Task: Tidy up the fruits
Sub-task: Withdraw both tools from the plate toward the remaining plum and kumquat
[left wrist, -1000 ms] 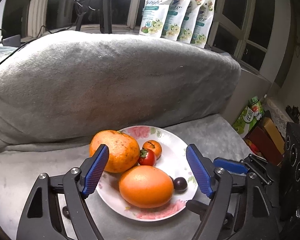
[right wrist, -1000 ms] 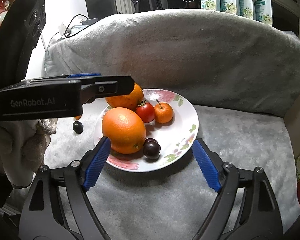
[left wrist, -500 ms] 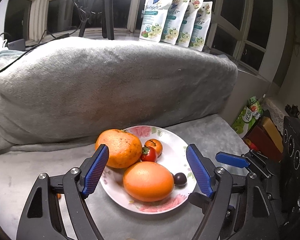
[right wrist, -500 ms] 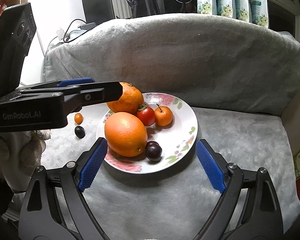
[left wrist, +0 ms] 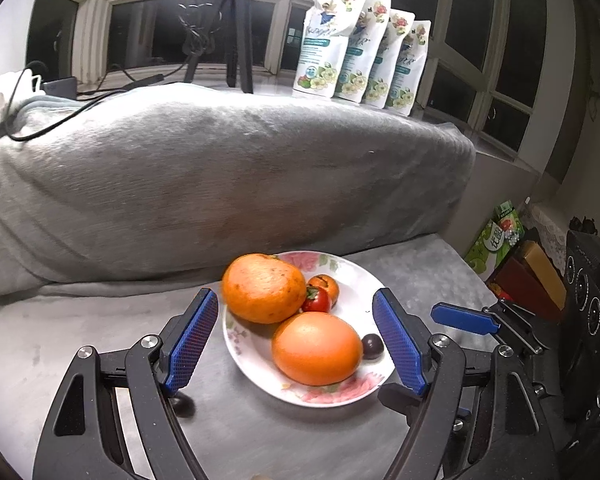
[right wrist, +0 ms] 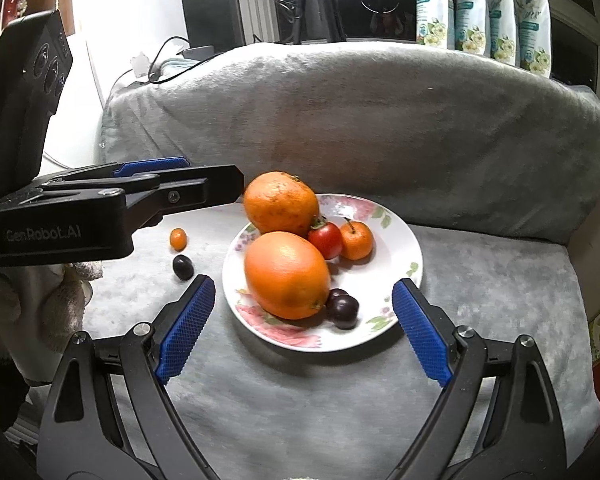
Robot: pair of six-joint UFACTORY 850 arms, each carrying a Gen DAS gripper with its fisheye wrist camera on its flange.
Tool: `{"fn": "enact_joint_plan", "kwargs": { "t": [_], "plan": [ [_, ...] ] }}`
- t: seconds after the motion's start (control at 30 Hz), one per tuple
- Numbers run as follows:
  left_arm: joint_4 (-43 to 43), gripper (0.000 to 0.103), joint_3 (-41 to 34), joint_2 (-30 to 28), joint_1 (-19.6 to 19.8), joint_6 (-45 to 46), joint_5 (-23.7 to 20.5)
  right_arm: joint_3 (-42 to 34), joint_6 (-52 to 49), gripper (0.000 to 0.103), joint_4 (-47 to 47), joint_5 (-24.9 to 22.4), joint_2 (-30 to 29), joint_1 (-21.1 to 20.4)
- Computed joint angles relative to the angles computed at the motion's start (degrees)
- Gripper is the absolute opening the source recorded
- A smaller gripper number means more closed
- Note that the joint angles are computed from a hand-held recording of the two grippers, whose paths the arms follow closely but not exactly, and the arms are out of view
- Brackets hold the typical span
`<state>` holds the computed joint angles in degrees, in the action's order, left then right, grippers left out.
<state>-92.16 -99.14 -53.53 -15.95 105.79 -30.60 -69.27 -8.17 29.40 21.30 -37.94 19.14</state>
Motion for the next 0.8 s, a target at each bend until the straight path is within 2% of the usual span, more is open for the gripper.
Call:
{"fn": "enact_joint_plan", "kwargs": {
  "t": [0.47, 0.8],
  "plan": [
    [-2.6, 0.080, 0.7, 0.0, 2.8, 1.0, 0.2, -3.2, -1.6, 0.092, 0.2, -1.4, -1.5, 2.2],
    [-1.7, 0.080, -1.7, -2.0, 5.6, -2.3, 2.9, -5.7, 2.7, 0.092, -6.3, -3.1, -3.2, 3.3]
  ]
}}
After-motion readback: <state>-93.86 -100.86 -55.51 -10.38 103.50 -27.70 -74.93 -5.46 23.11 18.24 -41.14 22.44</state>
